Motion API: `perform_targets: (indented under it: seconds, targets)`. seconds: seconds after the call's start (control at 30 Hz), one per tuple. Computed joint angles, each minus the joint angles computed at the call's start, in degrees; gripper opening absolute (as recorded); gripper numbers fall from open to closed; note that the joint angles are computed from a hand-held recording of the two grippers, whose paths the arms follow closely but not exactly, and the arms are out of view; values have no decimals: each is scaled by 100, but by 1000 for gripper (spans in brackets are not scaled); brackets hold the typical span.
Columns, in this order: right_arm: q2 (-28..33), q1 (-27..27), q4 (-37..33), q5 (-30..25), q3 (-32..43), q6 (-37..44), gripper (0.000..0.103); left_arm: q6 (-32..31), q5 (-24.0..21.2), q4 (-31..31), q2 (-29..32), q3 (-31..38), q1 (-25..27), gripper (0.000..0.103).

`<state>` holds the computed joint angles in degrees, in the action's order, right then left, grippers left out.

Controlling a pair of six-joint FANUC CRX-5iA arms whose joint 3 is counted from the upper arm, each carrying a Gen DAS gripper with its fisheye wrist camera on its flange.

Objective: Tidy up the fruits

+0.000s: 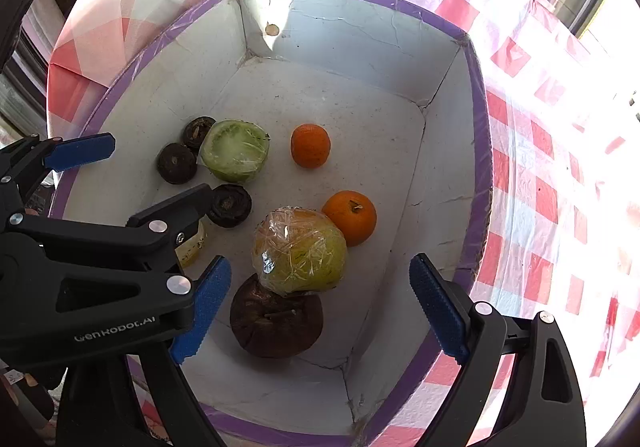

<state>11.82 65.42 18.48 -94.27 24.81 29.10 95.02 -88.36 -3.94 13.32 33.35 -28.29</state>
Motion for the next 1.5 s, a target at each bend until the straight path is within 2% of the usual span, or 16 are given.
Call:
perform_targets:
  seconds: [0.83,1.07,1.17,1.23,1.37,1.5]
  targets:
    - [-23,0,-6,38,-91,-2,87,10,-79,-139,8,61,-13,97]
    - [1,-1,-21,22,-68,36,87,182,-87,117,-4,5,148,97]
    - [11,-3,-25,19,-54,36,87,344,139,16,-155,-186,136,97]
    - [24,4,-28,6,-43,45,87,301,194,-262,-203,-199,-8,97]
    - [36,32,-25,-2,-42,46,87,200,-13,-545,-103,-42,-154,97]
    - [6,100,33,41,-128,62,88,266,-7,-780,-149,-49,-242,97]
